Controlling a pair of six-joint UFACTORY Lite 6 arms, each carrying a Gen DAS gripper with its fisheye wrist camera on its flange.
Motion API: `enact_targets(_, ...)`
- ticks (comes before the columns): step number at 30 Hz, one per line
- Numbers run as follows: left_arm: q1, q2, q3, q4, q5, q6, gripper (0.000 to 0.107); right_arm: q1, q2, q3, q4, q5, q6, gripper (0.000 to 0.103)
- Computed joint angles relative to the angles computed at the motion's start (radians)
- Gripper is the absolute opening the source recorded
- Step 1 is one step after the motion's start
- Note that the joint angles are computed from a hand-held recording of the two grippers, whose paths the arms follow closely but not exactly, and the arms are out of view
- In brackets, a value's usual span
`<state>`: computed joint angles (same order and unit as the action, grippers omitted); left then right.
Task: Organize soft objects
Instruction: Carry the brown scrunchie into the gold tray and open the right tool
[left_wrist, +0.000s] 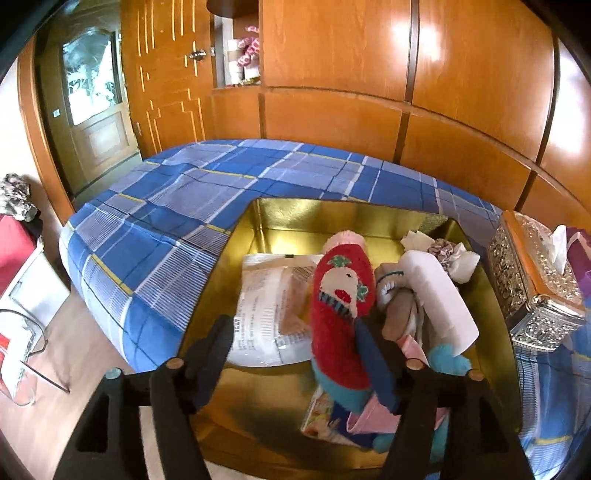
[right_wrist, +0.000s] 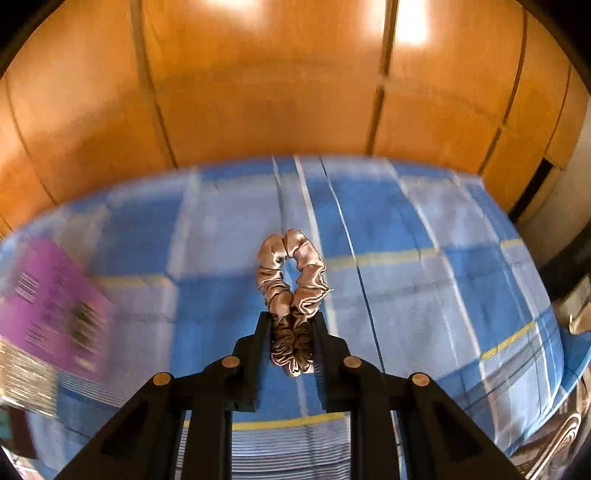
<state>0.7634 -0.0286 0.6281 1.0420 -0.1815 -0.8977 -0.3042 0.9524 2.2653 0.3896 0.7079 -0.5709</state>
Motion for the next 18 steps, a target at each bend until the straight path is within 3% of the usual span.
enact_targets(5,0.006,-0.076,-0.021,0.044,0.001,-0.068,0.084,0.107,-0.329,-0.244,0.31,0.021,-0.286,0.019)
enact_targets(9,0.013,-0.138,-0.032,0.068,0.01,-0.114,0.096,0.312,-0.466,-0.379,0.404,0.039,-0.384,0.02)
enact_targets(14,0.016,-0.19,-0.043,0.074,0.013,-0.132,0.102,0.623,-0.438,-0.45,0.376,0.0,-0.343,0.02)
enact_targets(18,0.009,-0.205,-0.045,0.146,0.02,-0.208,0.103,0.841,-0.252,-0.371,0.274,-0.056,-0.173,0.02)
